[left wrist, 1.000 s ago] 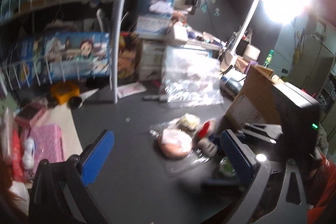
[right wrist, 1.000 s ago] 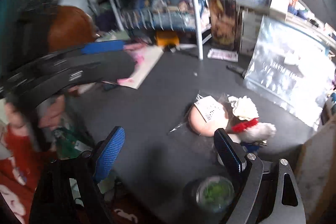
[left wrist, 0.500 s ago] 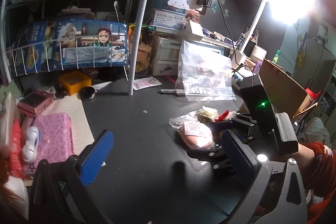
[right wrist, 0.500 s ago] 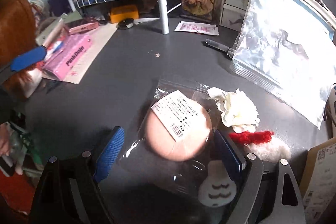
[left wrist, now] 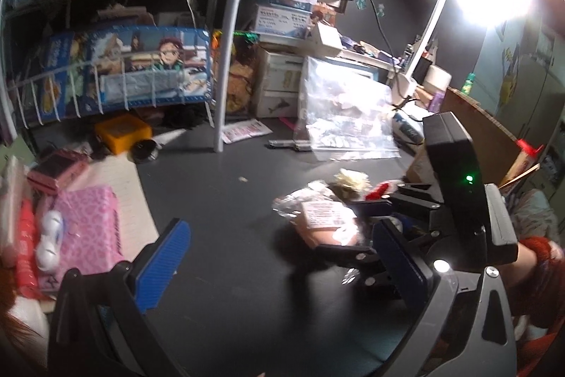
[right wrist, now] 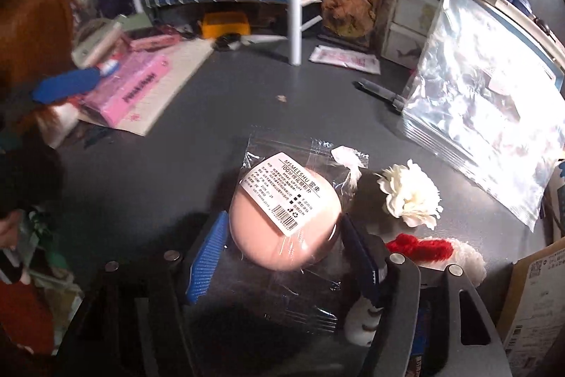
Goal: Organize objects
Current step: 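Grasp the packaged pink sponge puff with the right gripper, then lower the sponge puff into the box and release it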
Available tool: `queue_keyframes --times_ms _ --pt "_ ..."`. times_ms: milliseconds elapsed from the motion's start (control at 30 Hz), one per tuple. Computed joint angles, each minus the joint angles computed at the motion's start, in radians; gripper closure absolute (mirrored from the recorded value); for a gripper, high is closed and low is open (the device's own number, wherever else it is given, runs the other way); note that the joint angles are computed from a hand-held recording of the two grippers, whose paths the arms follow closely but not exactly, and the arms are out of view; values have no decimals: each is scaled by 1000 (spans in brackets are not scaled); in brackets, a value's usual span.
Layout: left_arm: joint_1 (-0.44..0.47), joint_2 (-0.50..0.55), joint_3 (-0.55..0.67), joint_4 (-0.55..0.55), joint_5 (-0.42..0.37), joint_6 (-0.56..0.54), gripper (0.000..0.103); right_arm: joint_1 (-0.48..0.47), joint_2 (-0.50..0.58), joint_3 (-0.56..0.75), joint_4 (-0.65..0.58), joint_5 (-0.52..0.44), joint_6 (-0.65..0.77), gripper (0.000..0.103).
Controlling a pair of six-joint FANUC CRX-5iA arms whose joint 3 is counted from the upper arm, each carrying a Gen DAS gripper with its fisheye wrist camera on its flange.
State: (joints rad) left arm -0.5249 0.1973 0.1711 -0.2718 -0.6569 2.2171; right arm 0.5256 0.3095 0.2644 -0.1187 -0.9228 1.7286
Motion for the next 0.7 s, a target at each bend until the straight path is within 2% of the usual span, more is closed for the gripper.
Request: queue_keyframes --times_ms 67,200,267,367,433,500,600,700 --pt "21 -2 -21 105 29 -69 1 -3 -30 -10 -32 3 39 40" --pt "29 2 -11 217 48 -175 1 -38 -99 4 -161 -34 166 40" --pt "34 5 -6 289 64 -248 2 -44 -130 3 -188 -36 198 40" --pt "37 21 15 426 82 -379 13 -66 -179 9 -231 -50 252 40" --pt "27 52 77 461 54 -427 22 -97 -208 22 -266 -68 285 40" --pt "17 89 138 500 23 -476 35 -119 -232 22 -280 -66 308 40" --pt "-5 169 274 542 -29 -528 45 -156 -266 17 -277 -51 328 40" --pt "-26 267 452 525 -111 -524 54 -214 -290 23 -286 -57 337 40"
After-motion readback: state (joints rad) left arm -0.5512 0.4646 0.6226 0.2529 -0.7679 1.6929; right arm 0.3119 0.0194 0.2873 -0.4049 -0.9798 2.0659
